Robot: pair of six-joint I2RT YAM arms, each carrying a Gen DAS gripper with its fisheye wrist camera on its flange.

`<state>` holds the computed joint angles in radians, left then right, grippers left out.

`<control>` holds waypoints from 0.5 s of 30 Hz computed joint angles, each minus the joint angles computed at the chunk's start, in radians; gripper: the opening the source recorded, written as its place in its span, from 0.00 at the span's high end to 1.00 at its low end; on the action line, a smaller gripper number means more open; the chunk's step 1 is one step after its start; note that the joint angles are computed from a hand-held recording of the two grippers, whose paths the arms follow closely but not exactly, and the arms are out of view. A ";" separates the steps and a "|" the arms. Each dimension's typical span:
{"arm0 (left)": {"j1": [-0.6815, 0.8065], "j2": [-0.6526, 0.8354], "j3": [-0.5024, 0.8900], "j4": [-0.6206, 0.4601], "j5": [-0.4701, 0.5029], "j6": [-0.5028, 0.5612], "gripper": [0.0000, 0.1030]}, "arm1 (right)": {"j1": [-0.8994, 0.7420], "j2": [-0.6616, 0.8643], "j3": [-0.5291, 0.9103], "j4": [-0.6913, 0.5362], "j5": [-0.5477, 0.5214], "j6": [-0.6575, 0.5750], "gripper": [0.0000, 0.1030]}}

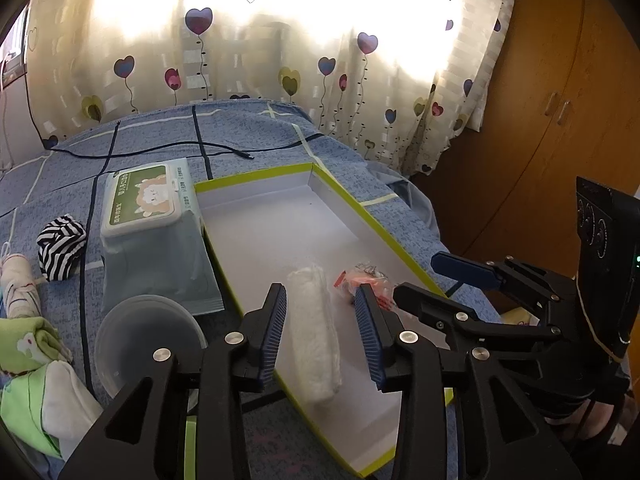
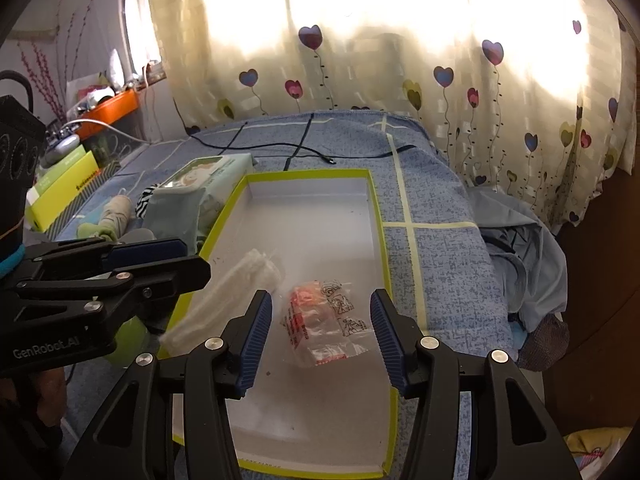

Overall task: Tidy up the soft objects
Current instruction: 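Carry both items to the white tray and lower them inside, then open both tools to release items in the tray and withdraw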

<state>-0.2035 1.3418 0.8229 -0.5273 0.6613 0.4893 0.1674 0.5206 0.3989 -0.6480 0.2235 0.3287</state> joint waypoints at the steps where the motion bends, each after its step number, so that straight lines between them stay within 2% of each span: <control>1: 0.006 -0.013 -0.003 -0.006 0.001 0.006 0.64 | 0.005 -0.009 0.003 -0.013 0.008 0.007 0.50; 7: 0.066 -0.064 -0.005 -0.090 0.064 0.078 0.64 | 0.091 -0.062 0.024 -0.089 0.082 0.074 0.49; 15: 0.179 -0.117 -0.002 -0.177 0.127 0.163 0.64 | 0.312 -0.079 0.069 -0.179 0.246 0.235 0.49</control>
<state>-0.0249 1.2248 0.8209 -0.7045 0.7886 0.6519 0.4797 0.4416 0.4679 -0.8273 0.4699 0.5633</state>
